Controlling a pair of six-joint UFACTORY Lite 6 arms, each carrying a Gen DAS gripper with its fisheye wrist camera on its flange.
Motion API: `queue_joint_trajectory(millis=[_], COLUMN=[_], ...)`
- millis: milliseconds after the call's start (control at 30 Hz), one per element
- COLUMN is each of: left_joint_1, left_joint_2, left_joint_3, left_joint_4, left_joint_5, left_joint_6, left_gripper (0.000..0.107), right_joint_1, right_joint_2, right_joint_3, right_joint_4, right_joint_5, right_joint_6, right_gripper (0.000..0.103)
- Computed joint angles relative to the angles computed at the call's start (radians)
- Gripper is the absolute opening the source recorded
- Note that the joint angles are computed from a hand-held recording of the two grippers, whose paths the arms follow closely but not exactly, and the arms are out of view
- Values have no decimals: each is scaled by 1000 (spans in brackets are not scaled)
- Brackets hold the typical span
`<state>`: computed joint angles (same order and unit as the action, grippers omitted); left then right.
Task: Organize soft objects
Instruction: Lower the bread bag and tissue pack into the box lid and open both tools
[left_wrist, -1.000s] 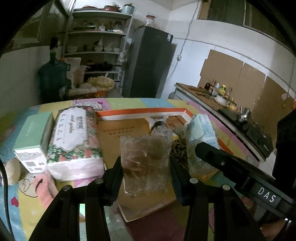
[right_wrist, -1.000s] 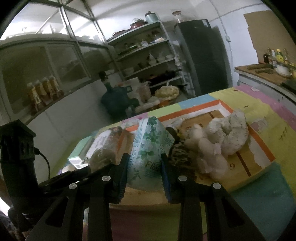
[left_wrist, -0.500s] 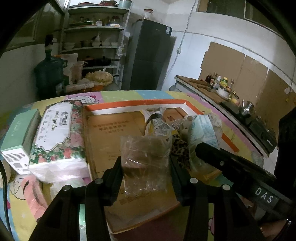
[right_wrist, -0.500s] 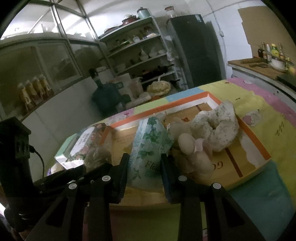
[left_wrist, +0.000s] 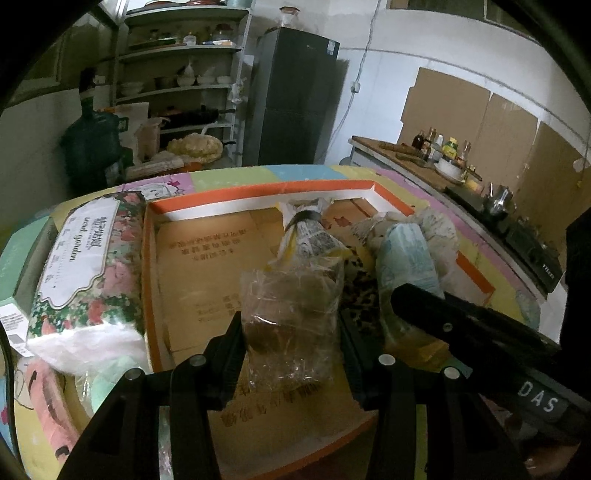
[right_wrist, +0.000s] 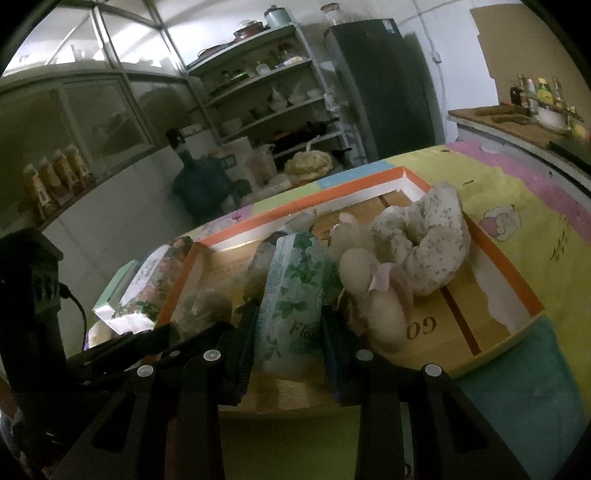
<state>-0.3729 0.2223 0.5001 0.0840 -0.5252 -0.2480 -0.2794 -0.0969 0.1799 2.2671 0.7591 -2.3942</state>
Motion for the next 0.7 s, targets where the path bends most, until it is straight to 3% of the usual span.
queue_joint_trajectory(millis=[700], left_joint_1=[-24], left_joint_2=[42], left_joint_3=[35], left_joint_4=[-40], left_joint_5=[7], left_joint_6=[38], left_gripper=[51], right_joint_1=[19], right_joint_2=[48], right_joint_3=[26], right_joint_4=[27], right_joint_5=[25], right_joint_6=[-15], right_gripper=[41])
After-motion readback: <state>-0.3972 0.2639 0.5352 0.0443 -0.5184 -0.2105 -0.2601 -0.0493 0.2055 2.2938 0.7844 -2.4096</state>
